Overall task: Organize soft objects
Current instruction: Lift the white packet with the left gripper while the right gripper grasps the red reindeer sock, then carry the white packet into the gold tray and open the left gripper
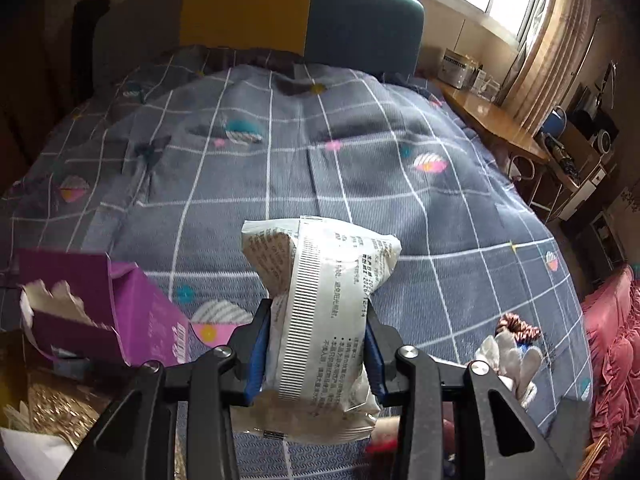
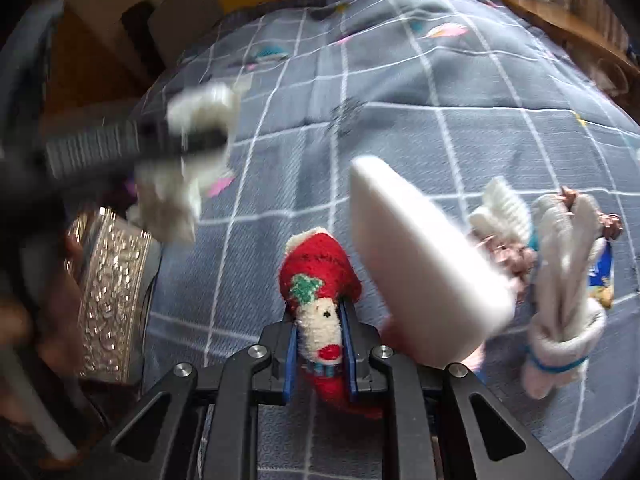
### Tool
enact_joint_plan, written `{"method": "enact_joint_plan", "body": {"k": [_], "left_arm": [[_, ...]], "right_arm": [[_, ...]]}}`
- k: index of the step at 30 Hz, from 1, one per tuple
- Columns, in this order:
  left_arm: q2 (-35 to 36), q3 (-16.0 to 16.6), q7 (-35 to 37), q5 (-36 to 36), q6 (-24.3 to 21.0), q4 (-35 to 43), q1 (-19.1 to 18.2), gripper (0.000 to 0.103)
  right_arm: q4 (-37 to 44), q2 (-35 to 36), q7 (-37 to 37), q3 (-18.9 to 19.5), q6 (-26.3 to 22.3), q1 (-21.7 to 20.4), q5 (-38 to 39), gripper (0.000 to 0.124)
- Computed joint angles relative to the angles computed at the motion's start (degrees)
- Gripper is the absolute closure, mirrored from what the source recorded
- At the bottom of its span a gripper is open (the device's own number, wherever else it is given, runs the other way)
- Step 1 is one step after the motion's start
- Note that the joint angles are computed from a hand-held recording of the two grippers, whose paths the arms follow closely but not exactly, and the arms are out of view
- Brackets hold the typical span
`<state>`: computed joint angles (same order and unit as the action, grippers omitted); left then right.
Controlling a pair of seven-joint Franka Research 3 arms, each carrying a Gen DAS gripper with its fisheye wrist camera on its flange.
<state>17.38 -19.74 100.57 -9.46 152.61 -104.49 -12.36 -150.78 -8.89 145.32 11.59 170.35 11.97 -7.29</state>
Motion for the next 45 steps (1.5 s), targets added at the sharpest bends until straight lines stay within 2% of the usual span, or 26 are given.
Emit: {"method": "enact_joint_plan", "body": {"k": [1,5,7,10,12,20,24,30,37,40,43,45], "left_arm": [[0.26,-0.07,0.18,-0.76,-0.99,1.62,0.58,0.063],[1.05,1.52,-0.9,-0.72,-2.77,7.11,1.97,0.063],[1.03,2.53,-1.03,-0.63,-2.84,9.06,3.26,0.063],[0.77,3.59,-0.35,-1.76,-2.54,10.57,6.18,0.063],[0.03,4.27,0.46,-2.68,-1.33,9.82,8.23,0.063],[-4.2,6.28,8.5,-13.28,0.53,1.19,17.87,0.063],[-6.0,7.73,12.21,-18.24,3.11,-3.89,20.6,0.063],[-5.77,9.93,13.36,-21.04,3.35,-8.02,22.45,0.062],[-3.3,10.74,10.42,-16.79,2.37,-9.62,23.58,0.061],[-3.57,9.86,12.13,-16.46,2.72,-10.97,24.23,0.057],[-5.43,8.84,16.27,-17.84,5.78,-13.99,24.61,0.054],[-6.78,8.45,18.79,-19.08,7.07,-15.54,24.52,0.044]], "right_arm": [[0.99,1.32,-3.05,-0.89,-0.55,1.72,2.09,0.105],[5.21,5.05,-2.88,-0.62,-6.62,3.07,-3.87,0.105],[5.31,5.24,-1.62,-1.53,-6.44,3.94,-5.68,0.104],[4.31,5.18,-3.18,-2.76,-5.05,5.29,-3.21,0.102],[3.97,5.24,-4.35,-3.08,-4.48,5.83,-1.96,0.1],[3.72,5.01,-0.75,-2.87,-5.31,5.66,-7.56,0.099],[3.29,4.69,0.74,-2.61,-5.41,5.23,-9.77,0.099],[4.43,5.2,5.2,-2.13,-7.2,5.05,-14.74,0.098],[6.51,6.08,9.27,-2.59,-10.28,6.13,-18.7,0.096],[6.99,6.23,10.72,-2.83,-11.26,6.6,-19.9,0.096],[7.42,6.37,12.14,-2.99,-12.27,6.96,-21.2,0.096],[7.62,6.4,12.84,-3.09,-12.75,7.19,-21.73,0.096]]}}
